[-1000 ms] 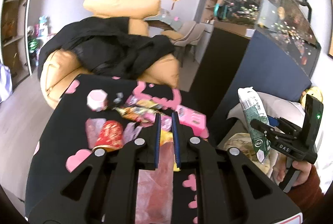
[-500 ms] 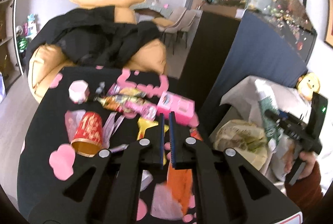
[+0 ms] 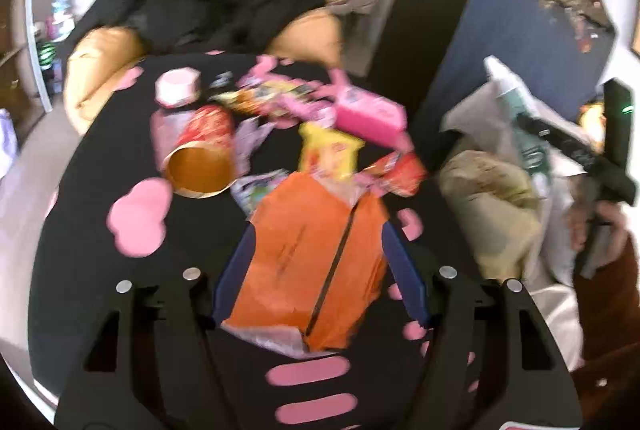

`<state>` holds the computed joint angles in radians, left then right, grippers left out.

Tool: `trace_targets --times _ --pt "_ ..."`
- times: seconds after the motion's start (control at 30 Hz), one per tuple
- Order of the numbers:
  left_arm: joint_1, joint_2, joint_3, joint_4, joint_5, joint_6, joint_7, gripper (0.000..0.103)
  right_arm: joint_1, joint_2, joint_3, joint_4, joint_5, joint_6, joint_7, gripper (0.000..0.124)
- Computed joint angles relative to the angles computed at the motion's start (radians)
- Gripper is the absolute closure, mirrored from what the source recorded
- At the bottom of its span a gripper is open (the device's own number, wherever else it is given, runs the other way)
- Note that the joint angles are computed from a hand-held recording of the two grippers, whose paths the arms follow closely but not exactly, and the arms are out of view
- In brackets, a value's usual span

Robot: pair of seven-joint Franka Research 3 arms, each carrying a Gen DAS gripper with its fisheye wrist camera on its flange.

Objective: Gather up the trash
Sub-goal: 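Lift the orange bag with the left tool while the right tool lifts the milk carton, then drop the orange bag and milk carton into the beige trash bag, opening both tools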

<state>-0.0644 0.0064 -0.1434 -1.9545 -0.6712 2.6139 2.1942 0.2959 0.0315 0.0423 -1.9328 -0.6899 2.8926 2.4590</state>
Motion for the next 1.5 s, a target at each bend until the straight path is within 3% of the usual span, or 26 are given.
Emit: trace_targets --times 0.17,0.37,0.5,0.57,0.6,0.63,0.67,0.77,0.8,0.9,1.07,1.23,1.37,1.5 --pt "0.014 -0.036 0.017 -0.089 -0.042 0.02 -0.019 0.041 0.024 0.01 0.013 -0.002 0.008 -0.009 -0.013 0.077" --pt "-0.042 -0.112 0.035 -0.202 -0.12 0.051 0.183 0.041 0.058 0.044 0.015 -0.003 0.062 0.011 -0.054 0.077" --pt "-0.073 -0.073 0.009 -0.227 0.056 0.207 0.169 0.041 0.073 0.06 0.004 -0.006 0.141 0.021 -0.096 0.077" --pt "-0.069 -0.036 0.007 -0.207 0.151 0.206 0.11 0.041 0.082 0.059 -0.008 -0.01 0.139 0.018 -0.089 0.077" --pt "-0.063 -0.013 0.006 -0.191 0.196 0.196 0.078 0.053 0.087 0.057 -0.014 -0.011 0.129 0.016 -0.079 0.077" --pt "-0.057 -0.002 0.004 -0.18 0.189 0.197 0.08 0.074 0.09 0.054 -0.018 -0.014 0.116 0.011 -0.066 0.077" --pt "-0.051 0.003 0.0 -0.172 0.165 0.195 0.089 0.08 0.091 0.049 -0.021 -0.018 0.104 0.007 -0.055 0.077" --pt "-0.038 -0.006 -0.009 -0.155 0.111 0.209 0.095 0.092 0.085 0.026 -0.021 -0.033 0.063 0.01 -0.022 0.077" --pt "-0.038 -0.015 -0.01 -0.151 0.093 0.224 0.107 0.1 0.08 0.017 -0.021 -0.038 0.039 0.016 0.0 0.077" --pt "-0.046 -0.034 -0.008 -0.127 0.06 0.24 0.113 0.101 0.057 -0.009 -0.013 -0.056 -0.017 0.038 0.051 0.077" --pt "-0.093 -0.054 -0.005 -0.041 -0.085 0.208 0.242 0.101 -0.014 -0.08 0.013 -0.09 -0.168 0.036 0.166 0.077" --pt "-0.128 0.018 -0.041 0.155 -0.191 0.047 0.292 0.1 -0.131 -0.207 0.058 -0.16 -0.319 -0.008 0.3 0.077" --pt "-0.137 0.144 -0.11 0.324 -0.172 -0.065 0.249 0.1 -0.231 -0.316 0.082 -0.23 -0.366 -0.049 0.348 0.077" --pt "-0.176 0.302 -0.184 0.463 -0.049 -0.116 0.186 0.1 -0.311 -0.375 0.091 -0.292 -0.352 -0.047 0.354 0.077"
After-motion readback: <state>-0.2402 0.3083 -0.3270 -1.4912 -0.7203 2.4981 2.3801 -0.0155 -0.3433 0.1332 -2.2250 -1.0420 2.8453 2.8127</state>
